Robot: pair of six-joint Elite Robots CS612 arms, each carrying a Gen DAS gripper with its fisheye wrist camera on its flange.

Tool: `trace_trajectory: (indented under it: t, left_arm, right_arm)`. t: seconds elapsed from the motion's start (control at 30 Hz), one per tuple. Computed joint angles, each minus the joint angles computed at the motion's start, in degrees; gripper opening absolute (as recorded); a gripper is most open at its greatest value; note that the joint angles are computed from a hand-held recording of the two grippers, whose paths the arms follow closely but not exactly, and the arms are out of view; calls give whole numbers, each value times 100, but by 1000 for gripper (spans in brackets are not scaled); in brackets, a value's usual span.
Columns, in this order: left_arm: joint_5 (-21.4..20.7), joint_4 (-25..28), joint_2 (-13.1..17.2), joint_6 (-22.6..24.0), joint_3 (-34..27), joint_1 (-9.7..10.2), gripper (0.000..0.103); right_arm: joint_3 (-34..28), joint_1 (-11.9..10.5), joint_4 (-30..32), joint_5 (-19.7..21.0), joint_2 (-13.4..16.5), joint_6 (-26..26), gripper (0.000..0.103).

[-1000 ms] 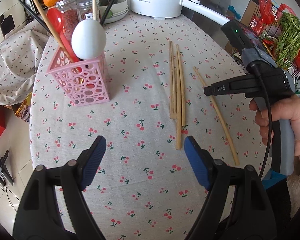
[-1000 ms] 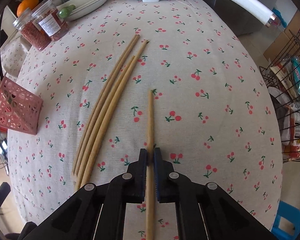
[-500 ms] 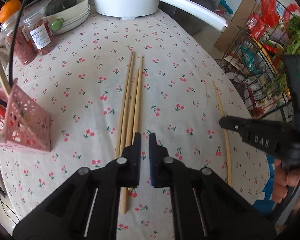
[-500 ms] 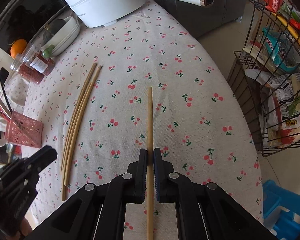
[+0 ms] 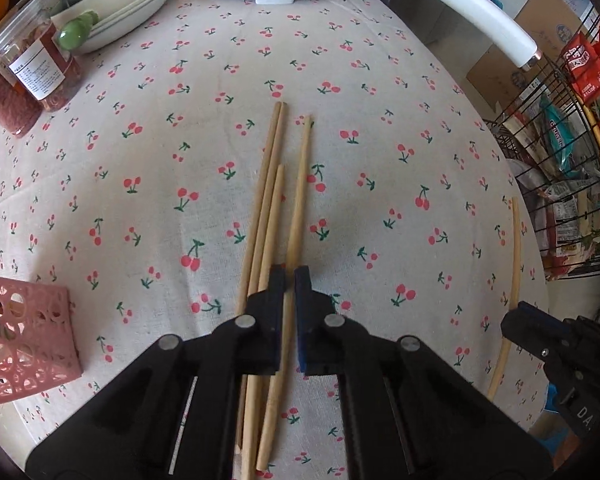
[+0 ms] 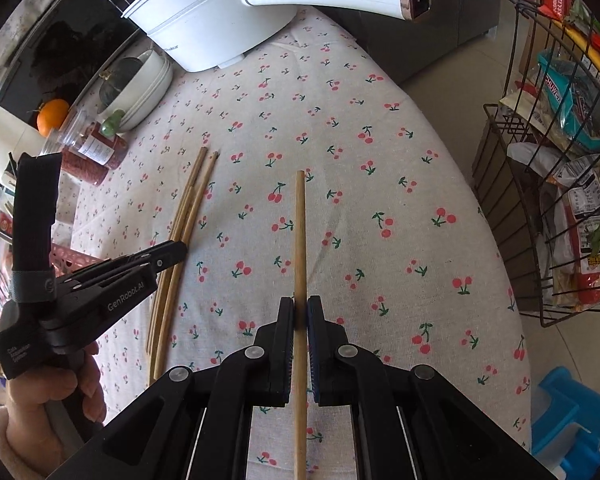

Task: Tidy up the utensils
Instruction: 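Lift both wooden chopsticks, lower them into the pink basket and open both tools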

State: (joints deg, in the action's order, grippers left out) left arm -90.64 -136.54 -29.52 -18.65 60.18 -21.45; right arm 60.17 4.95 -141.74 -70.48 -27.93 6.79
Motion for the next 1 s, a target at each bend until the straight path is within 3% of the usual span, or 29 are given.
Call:
trace_trajectory:
  t: [0.13,0.3,0.43,0.63,0.83,1.0]
  left_arm:
    - [308,396,137,231,-311,-79,7]
    - [445,395,175,202,-382,-130,8]
    - [166,-507,-219,426,299,-129,8]
    - [-6,-2115,-1049,741,1602,-109,8]
    - [84,-3978,-1730,857,2834,-72,8]
    - [221,-5546,-2069,785,3528,24,8]
  right_arm:
    - [-22,-19,42,23,21,63,7]
    - [75,-17,-125,3,-20,183,7]
    - [293,-8,-632,19,-150,246,7]
    - [652,44,-1445,57,-389,233,7]
    - [1038,225,-2263,-109,-645,-226,7]
    - [1252,349,-3043,-139,-790,-239,6]
